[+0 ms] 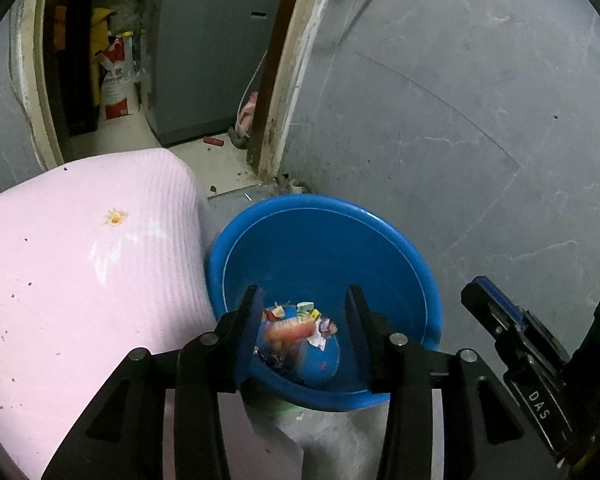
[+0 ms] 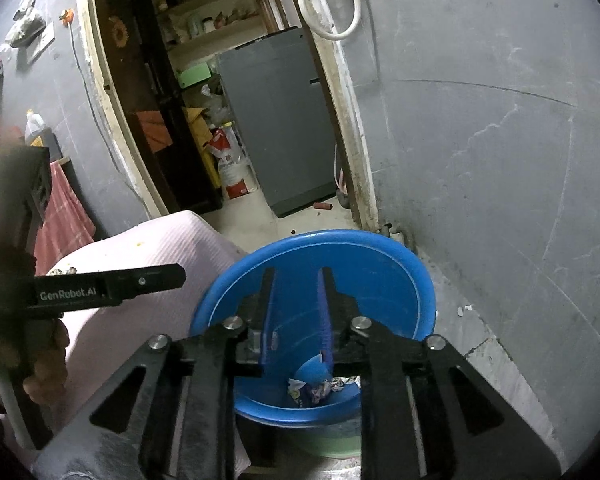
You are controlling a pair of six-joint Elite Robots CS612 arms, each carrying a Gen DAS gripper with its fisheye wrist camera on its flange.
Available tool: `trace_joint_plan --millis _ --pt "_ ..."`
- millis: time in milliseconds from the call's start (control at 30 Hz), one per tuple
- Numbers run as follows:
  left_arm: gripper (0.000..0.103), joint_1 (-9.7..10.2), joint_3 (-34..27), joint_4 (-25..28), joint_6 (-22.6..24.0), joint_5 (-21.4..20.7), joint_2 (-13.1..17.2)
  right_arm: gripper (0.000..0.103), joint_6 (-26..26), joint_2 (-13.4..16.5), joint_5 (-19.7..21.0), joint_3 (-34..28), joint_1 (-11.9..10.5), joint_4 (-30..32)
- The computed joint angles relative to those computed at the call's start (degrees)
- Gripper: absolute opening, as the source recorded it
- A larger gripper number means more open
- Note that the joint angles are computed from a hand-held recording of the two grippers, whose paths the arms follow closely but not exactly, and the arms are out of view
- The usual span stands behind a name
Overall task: Collect trash
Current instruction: 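Move both tools back over the remaining scraps on the table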
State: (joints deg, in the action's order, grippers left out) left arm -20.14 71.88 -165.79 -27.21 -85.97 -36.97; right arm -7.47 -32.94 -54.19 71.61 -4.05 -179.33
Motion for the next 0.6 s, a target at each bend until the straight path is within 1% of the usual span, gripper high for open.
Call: trace_joint_plan --millis 33,100,133,167,200,333,367,400,533,600 --pt "0.039 0.05 0.17 -0.40 -0.02 -0.26 -0.07 0.024 0.05 -0.08 -0.12 0.11 -0.01 -0.32" --pt "0.044 -0.07 0.03 -1.06 -0.24 -0.05 0.08 0.028 0.27 -0.33 -0.40 0.53 0.03 -1.10" --pt "0.046 -0.09 0.46 -2.01 -0.22 0.16 -0.09 0.031 0.37 -0.37 -0.48 0.65 0.02 -1.40" --pt "0.050 -0.23 0.72 -2.64 -0.28 0.49 -0.21 0.036 0.61 -0.47 -0.59 0.82 0.00 -1.90" --pt "0.055 -0.26 1.11 -3.55 -0.21 0.89 -0.38 0.038 1.00 -0.67 -0.66 1.14 -0.06 -2.76" --pt "0.062 -0.49 3.85 -8.73 -0.20 3.71 -1.73 0.053 2.02 -1.19 -0.67 1.72 -0.20 -4.85" --pt "0.067 -0.54 4.64 -10.10 -0.29 4.64 -2.15 0.057 2.39 -1.47 -0.47 1.99 -0.23 -5.56" --pt "0.074 -0.64 5.15 -10.96 -0.45 5.40 -2.49 0.058 2.68 -1.68 -0.30 2.18 -0.26 -6.21" --pt "0.087 -0.61 8.44 -17.10 -1.04 8.95 -4.23 0.074 3.79 -2.60 0.55 3.17 -0.26 -9.71" --pt "0.093 -0.52 9.62 -18.85 -1.04 10.70 -5.14 0.082 4.39 -3.03 1.27 3.69 -0.26 -11.82"
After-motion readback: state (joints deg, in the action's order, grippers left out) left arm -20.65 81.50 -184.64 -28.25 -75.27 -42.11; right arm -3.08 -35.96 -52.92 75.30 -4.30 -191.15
